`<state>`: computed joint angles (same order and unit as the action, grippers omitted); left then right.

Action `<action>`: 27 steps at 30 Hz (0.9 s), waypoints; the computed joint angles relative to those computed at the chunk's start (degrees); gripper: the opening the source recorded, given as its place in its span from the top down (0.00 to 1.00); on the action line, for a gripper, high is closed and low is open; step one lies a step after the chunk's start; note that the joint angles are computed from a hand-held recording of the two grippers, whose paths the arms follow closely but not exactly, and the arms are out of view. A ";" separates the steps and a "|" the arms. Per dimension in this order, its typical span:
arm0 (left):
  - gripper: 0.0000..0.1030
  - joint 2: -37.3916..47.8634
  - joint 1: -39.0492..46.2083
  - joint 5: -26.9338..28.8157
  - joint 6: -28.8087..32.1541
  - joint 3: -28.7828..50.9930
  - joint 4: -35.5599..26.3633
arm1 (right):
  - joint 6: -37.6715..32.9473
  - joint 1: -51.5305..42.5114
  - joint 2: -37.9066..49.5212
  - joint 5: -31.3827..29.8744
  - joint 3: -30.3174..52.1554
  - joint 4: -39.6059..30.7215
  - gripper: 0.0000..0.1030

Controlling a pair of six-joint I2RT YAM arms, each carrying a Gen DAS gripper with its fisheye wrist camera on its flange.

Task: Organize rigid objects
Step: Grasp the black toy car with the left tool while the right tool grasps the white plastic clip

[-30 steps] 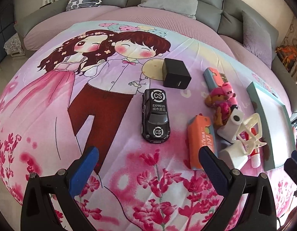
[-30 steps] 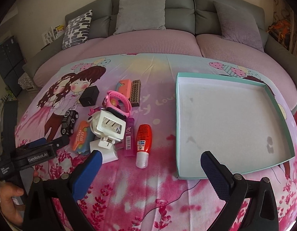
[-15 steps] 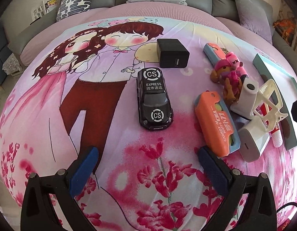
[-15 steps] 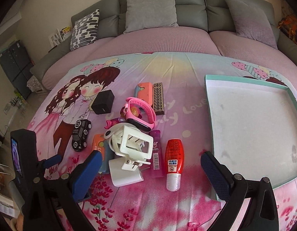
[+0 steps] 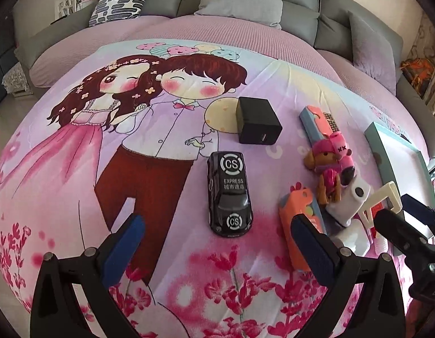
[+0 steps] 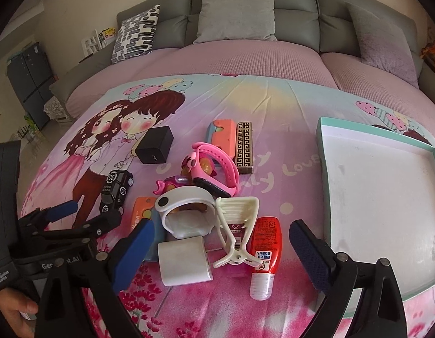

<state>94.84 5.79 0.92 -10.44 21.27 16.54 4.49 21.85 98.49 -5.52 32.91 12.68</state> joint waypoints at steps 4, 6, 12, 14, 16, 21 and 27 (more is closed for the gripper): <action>0.00 2.08 -0.13 -1.18 0.45 2.53 -0.02 | 0.11 -0.84 2.30 -0.51 1.11 0.30 0.20; 0.00 3.27 -0.06 -0.85 0.66 3.66 -0.07 | 0.26 -1.61 3.26 -1.30 1.50 0.48 0.25; 0.01 6.12 -1.64 -3.24 -0.01 5.73 0.42 | 0.93 -3.19 5.33 -3.03 2.58 0.80 0.50; 0.08 6.74 -1.79 -3.45 -0.02 6.32 0.15 | 0.86 -3.44 5.49 -3.00 2.43 1.30 0.56; 0.20 7.85 -1.87 -3.42 -0.05 7.45 -0.97 | 1.10 -3.95 5.44 -3.94 2.26 1.64 0.64; 0.40 9.05 -2.74 -5.16 -0.30 8.04 -1.29 | 1.75 -4.94 5.04 -5.39 1.96 1.66 0.67; 0.66 8.34 -3.46 -4.91 0.19 8.16 -1.92 | 1.79 -5.32 2.84 -6.19 1.11 1.56 0.67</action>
